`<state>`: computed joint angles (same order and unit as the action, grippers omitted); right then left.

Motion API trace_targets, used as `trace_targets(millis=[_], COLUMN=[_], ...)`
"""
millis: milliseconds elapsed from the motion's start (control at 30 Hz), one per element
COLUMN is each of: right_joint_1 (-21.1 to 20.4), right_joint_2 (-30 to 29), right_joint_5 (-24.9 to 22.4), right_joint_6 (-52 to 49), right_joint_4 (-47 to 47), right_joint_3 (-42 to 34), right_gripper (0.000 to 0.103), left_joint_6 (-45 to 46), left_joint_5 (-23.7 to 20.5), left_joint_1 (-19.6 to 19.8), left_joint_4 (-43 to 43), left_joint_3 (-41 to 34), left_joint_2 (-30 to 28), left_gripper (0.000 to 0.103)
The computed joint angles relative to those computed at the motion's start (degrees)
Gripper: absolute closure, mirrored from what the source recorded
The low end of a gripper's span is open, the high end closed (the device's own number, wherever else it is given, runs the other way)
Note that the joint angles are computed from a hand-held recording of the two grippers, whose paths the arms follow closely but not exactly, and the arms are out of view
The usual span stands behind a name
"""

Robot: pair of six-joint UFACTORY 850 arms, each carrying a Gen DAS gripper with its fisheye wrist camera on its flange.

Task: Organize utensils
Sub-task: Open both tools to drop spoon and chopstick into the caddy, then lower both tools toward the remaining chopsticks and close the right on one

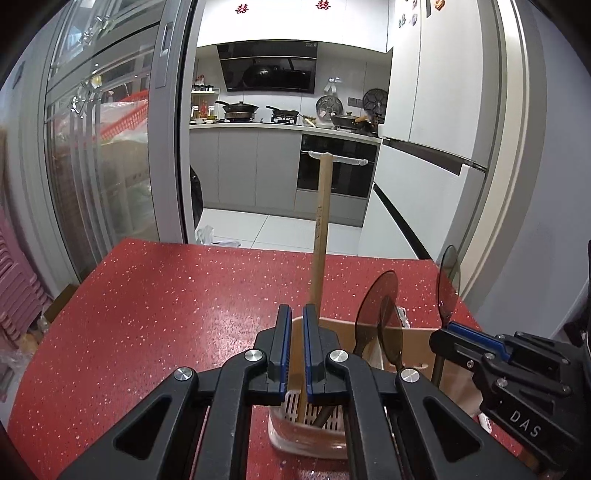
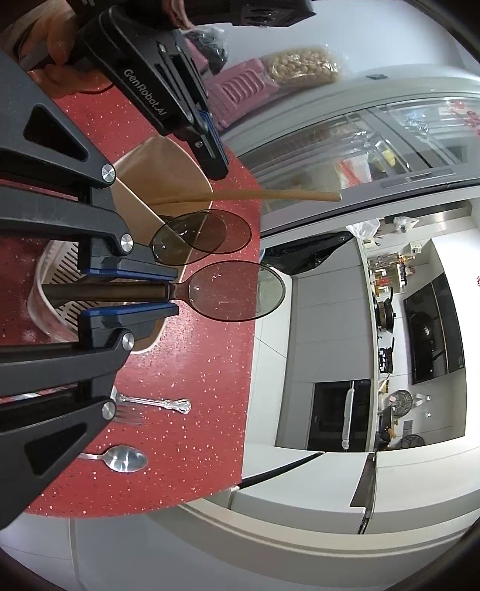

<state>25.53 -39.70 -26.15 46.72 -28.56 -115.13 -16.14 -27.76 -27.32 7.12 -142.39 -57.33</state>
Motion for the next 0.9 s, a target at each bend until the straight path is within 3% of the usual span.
trace_targets(millis=[100, 233, 367, 433, 633, 833, 900], right_joint_1=[0.0, 0.0, 0.3, 0.7, 2.5, 4.3, 4.8], right_joint_2=[0.1, 0.8, 2.9, 4.1, 8.2, 11.4, 12.2], right_joint_5=[-0.4, -0.3, 0.6, 0.5, 0.3, -1.4, -2.2], right_joint_6=[-1.1, -0.8, -0.2, -0.3, -0.9, -4.5, -4.9], right_joint_4=[1.3, 2.8, 3.4, 3.7, 5.6, 12.6, 14.5], right_joint_3=[-0.3, 0.2, 2.6, 3.8, 9.4, 15.2, 16.9], right_gripper=[0.086, 0.059, 0.053, 0.042, 0.024, 0.023, 0.023], left_joint_6=[0.0, 0.8, 0.0, -0.3, -4.3, -10.1, -14.9], left_joint_5=[0.9, 2.3, 3.9, 4.2, 5.7, 6.0, 5.6], left_joint_1=[-0.1, 0.0, 0.2, 0.4, 0.5, 0.4, -0.1], left_joint_4=[0.1, -0.3, -0.1, -0.5, 3.0, 8.5, 13.9], left_joint_3=[3.5, 9.0, 16.6, 20.2, 33.6, 45.8, 49.8], left_joint_2=[2.3, 5.6, 10.3, 12.5, 20.6, 27.7, 29.9], left_gripper=[0.072, 0.072, 0.072, 0.072, 0.072, 0.072, 0.072])
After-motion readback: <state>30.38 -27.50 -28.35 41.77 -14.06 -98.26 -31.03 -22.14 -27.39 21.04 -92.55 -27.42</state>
